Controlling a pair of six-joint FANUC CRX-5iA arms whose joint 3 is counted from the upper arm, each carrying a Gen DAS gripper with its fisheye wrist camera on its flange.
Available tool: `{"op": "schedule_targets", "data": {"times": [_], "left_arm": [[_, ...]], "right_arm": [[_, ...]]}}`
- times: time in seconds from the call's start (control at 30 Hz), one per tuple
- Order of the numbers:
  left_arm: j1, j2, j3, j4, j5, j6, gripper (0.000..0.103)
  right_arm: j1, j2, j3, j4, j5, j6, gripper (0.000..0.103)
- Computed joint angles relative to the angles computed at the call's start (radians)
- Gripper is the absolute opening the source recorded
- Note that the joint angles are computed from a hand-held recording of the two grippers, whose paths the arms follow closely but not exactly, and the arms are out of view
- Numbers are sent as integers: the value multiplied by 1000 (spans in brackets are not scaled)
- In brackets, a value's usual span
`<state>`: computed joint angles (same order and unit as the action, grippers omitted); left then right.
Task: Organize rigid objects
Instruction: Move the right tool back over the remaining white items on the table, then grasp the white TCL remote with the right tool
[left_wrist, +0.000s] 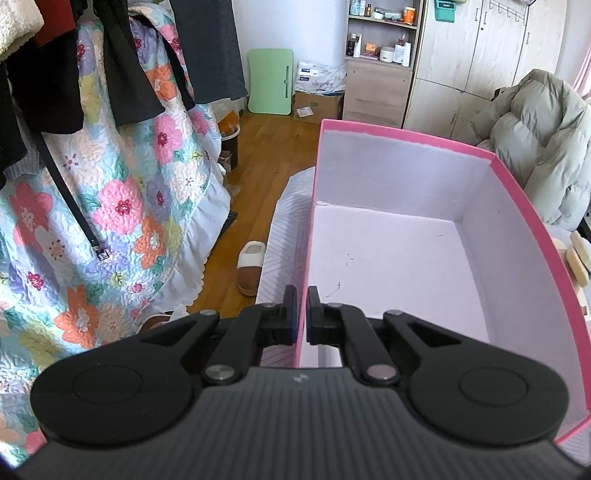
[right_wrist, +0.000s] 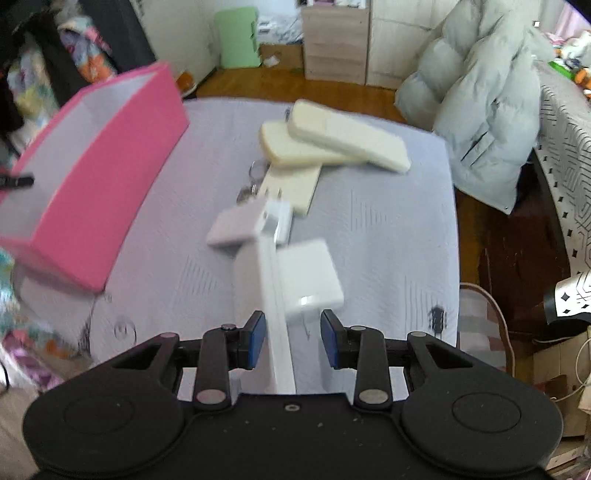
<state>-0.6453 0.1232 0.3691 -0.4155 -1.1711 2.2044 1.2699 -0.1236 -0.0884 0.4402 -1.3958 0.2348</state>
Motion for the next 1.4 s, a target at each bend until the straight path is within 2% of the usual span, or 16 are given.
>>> {"op": "schedule_targets", "data": {"times": [0.07, 0.17, 0.33, 0.7, 0.87, 1.0, 1.1, 1.23, 1.27, 1.33, 1.4], "left_arm": [[-9, 7, 12, -13, -13, 4, 4], [-18, 17, 28, -23, -31, 17, 4], [-14, 15, 30, -15, -39, 10, 4], [-13, 15, 32, -13, -37, 7, 4], [-11, 14, 31, -11, -35, 4, 4], [-8, 16, 32, -4, -32, 2, 4], [-9, 16, 35, -6, -33, -1, 4], [-9, 18, 36, -6, -33, 0, 4], [-9, 16, 33, -5, -32, 0, 4], [-6, 14, 30, 0, -28, -1, 4], [-7, 15, 31, -2, -29, 1, 4]], "right_arm": [[10, -6, -11, -7, 21, 13, 36], [7, -12, -23, -14, 73, 25, 22], [-4, 8, -24, 6, 121, 67, 22], [-73, 28, -52, -51, 282, 23, 34], [-69, 63, -30, -35, 262, 34, 42], [-64, 114, 20, -18, 216, 129, 50], [-76, 151, 60, -26, 205, 206, 61], [-91, 211, 110, -32, 171, 270, 63], [-95, 215, 108, -29, 181, 261, 65], [-98, 213, 98, -12, 201, 237, 61], [-104, 203, 96, -20, 213, 222, 61]]}}
